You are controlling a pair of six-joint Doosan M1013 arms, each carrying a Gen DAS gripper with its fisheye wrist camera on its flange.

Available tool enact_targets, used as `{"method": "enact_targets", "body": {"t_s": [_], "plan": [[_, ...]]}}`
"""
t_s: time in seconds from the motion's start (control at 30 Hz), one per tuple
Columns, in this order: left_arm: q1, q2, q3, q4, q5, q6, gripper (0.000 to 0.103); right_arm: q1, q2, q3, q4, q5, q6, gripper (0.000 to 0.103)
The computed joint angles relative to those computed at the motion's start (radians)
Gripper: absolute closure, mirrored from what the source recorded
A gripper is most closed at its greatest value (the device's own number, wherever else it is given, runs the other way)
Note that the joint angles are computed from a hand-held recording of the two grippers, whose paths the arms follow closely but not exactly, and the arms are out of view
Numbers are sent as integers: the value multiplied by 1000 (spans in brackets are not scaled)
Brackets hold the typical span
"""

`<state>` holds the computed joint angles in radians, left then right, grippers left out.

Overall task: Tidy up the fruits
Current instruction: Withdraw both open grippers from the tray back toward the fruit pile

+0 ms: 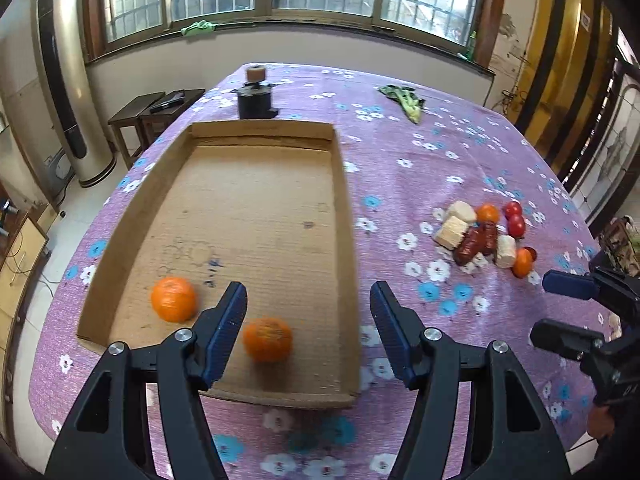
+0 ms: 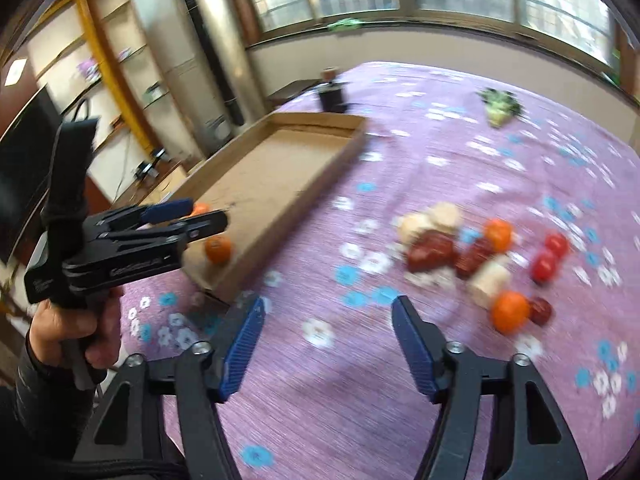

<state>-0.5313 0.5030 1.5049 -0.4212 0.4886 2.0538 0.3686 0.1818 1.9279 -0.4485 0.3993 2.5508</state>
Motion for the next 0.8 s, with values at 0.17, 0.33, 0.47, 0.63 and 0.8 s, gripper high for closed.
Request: {"method": "enact_targets", "body": {"t_s": [0.17,0.33,0.47,0.63,0.8], "plan": [[-25,-9,11,-63,24,74,40,-21,-55,64,-66,20,147,23],[-53,-13,20,-116,48,131,35,-32,-105,127,-172,25,298,23],[-72,-11,22,-151,75,175,35,-23,-125,151,-271,84,413,23],[-97,-8,23,-148,77,197,35,-29,-138,179,-323,90,485,24],[-115,4,12,-109,74,172,35,-38,-144,194,-355,83,523,27]]}}
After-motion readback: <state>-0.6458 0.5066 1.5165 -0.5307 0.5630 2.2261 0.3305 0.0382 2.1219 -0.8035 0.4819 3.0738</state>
